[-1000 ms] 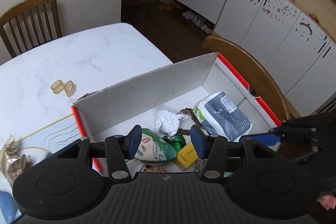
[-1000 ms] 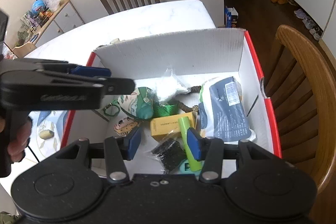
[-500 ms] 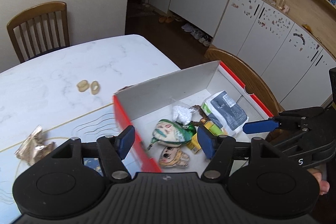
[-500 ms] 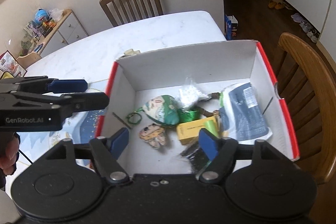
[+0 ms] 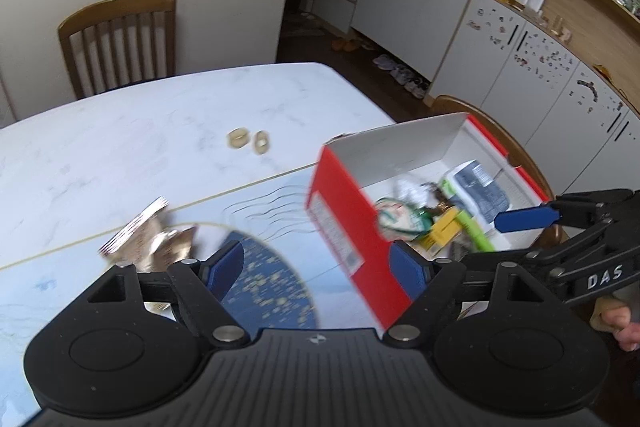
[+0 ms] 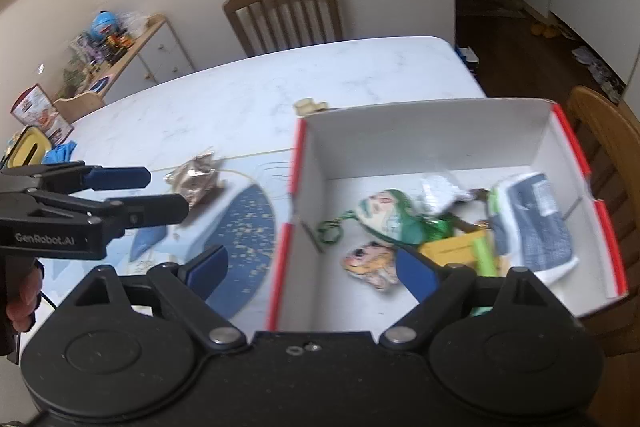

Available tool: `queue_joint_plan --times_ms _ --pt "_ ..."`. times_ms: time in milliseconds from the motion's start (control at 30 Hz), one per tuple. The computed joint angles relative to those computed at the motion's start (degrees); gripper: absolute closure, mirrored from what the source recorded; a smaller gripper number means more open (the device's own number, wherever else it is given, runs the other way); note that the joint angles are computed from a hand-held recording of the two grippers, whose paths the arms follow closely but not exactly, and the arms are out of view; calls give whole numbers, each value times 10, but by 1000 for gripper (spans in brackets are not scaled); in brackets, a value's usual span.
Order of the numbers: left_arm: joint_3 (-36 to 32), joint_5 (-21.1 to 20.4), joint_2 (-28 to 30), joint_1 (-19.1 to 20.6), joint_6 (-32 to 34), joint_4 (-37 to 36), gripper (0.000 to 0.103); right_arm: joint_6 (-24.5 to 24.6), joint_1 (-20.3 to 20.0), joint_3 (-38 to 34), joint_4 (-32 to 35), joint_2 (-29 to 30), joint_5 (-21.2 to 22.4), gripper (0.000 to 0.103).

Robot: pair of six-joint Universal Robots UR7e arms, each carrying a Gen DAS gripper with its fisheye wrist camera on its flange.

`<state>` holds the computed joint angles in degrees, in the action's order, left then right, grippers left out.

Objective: Organize objects
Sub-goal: 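Withdraw both tools from the shoebox toward the silver bag and yellow cylinder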

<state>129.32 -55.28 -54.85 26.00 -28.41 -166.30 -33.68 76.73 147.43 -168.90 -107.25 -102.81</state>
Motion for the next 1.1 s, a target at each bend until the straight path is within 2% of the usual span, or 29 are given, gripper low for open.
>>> queue_joint_plan --times_ms 67,267,367,567,833,1100 --pt "16 4 -17 5 -2 2 18 8 18 1 -14 18 -11 12" --pt "55 11 -66 24 -6 17 17 31 64 0 -46 72 -37 12" --pt "73 11 -87 36 -5 19 9 42 88 -4 -63 103 -51 12" --pt "104 13 -113 54 8 15 5 56 135 -24 -94 175 -81 12" --pt "140 15 -107 68 37 -40 2 48 179 -81 -103 283 -104 10" --pt "169 32 -60 60 85 -105 2 2 199 -136 -119 384 -132 10"
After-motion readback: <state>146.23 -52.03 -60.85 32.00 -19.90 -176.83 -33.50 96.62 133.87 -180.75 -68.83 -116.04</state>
